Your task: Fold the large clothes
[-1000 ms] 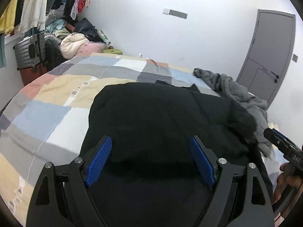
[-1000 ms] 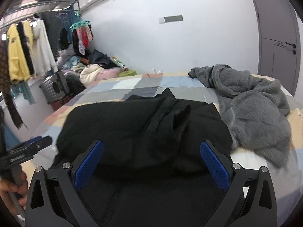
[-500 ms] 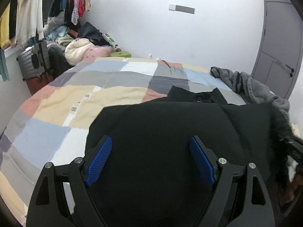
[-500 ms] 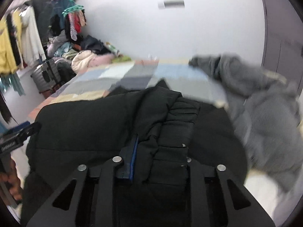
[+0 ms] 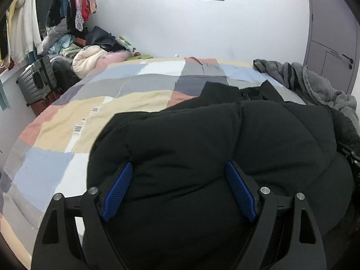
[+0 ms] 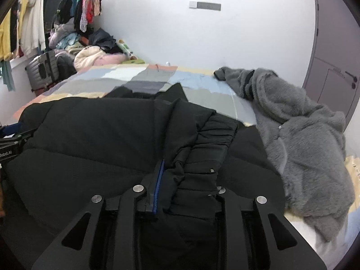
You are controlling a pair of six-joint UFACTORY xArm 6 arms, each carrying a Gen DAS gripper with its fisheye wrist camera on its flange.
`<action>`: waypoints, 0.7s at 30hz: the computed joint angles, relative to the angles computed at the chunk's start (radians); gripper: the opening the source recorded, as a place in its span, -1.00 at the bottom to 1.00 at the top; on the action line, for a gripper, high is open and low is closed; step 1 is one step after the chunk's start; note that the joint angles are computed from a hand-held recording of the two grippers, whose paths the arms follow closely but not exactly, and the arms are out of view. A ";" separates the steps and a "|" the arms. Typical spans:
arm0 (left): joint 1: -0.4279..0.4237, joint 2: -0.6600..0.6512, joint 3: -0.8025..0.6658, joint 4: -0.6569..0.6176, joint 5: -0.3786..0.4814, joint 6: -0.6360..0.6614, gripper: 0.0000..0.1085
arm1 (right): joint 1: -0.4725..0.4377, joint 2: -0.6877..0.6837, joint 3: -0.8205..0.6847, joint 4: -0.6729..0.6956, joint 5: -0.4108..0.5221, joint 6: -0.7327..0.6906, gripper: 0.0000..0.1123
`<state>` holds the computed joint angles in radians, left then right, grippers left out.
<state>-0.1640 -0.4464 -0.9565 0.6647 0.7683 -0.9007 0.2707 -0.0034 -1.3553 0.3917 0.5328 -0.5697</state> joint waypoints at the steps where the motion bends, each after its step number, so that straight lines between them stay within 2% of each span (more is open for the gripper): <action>1: 0.002 0.004 0.002 0.003 -0.006 -0.002 0.55 | 0.001 0.007 -0.003 0.009 -0.001 -0.003 -0.59; 11: 0.032 0.083 -0.022 -0.063 -0.050 0.047 0.57 | 0.010 0.082 -0.042 0.044 -0.001 -0.039 -0.52; 21: 0.034 0.101 -0.015 -0.051 -0.072 -0.002 0.59 | 0.013 0.125 -0.070 0.058 0.003 -0.044 -0.51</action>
<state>-0.1298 -0.3452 -0.9720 0.6137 0.6958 -0.9027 0.2841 0.1214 -1.4248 0.4496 0.5358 -0.6142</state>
